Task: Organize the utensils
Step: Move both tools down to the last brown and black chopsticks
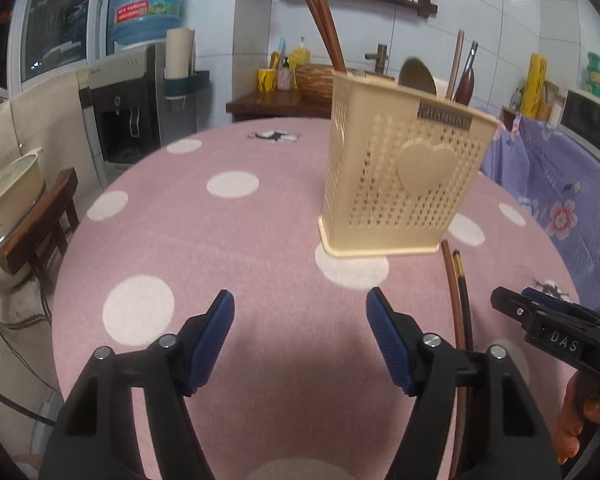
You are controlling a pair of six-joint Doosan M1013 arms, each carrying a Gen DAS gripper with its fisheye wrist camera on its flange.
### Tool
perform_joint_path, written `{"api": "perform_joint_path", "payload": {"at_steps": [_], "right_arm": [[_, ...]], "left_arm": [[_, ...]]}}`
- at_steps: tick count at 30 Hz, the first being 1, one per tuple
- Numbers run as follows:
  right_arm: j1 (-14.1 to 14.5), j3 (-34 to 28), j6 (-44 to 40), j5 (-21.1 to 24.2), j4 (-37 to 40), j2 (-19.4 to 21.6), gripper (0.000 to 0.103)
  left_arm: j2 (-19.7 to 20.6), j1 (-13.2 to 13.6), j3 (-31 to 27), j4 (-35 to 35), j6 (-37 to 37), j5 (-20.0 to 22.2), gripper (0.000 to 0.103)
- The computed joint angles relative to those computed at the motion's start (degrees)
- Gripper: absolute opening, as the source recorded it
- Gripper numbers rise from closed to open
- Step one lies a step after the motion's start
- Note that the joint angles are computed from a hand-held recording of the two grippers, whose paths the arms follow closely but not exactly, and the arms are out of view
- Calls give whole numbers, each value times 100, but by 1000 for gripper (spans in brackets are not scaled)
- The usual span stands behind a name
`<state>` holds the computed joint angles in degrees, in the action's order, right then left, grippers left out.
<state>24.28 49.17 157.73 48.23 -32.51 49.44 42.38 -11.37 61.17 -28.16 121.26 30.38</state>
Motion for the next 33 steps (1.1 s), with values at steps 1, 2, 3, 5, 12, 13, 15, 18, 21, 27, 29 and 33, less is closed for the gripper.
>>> {"api": "perform_joint_path", "payload": {"at_steps": [1, 2, 3, 5, 12, 13, 15, 18, 21, 27, 29, 33], "right_arm": [[5, -18, -62, 11, 69, 25, 61], [15, -78, -146, 57, 135, 70, 60], [23, -137, -213, 103, 180, 108, 60], [34, -285, -316, 232, 249, 200, 58], [70, -704, -381, 749, 233, 411, 48], [74, -739, -357, 891, 191, 423, 46], [60, -701, -288, 1024, 123, 395, 40], [-33, -201, 175, 497, 239, 126, 40], [-42, -296, 2, 468, 335, 160, 40], [9, -1021, -539, 869, 551, 543, 40], [41, -1344, -680, 1199, 461, 708, 39], [48, -1277, -704, 1276, 355, 665, 26]], "left_arm": [[5, -3, 7, 43, -23, 31, 65], [16, -3, 1, 84, -47, 79, 64], [19, -5, 5, 92, -55, 95, 64], [23, -3, 16, 101, -62, 121, 64], [26, -13, 23, 144, -62, 168, 64], [24, -17, 29, 149, -58, 168, 64], [22, -16, 33, 129, -20, 195, 64], [24, -17, 32, 86, 0, 207, 64], [27, -19, 17, 12, 31, 226, 64], [10, -33, 34, 2, 69, 198, 64], [8, -30, 37, 15, 58, 197, 64], [12, -23, 30, 31, 76, 214, 64]]}}
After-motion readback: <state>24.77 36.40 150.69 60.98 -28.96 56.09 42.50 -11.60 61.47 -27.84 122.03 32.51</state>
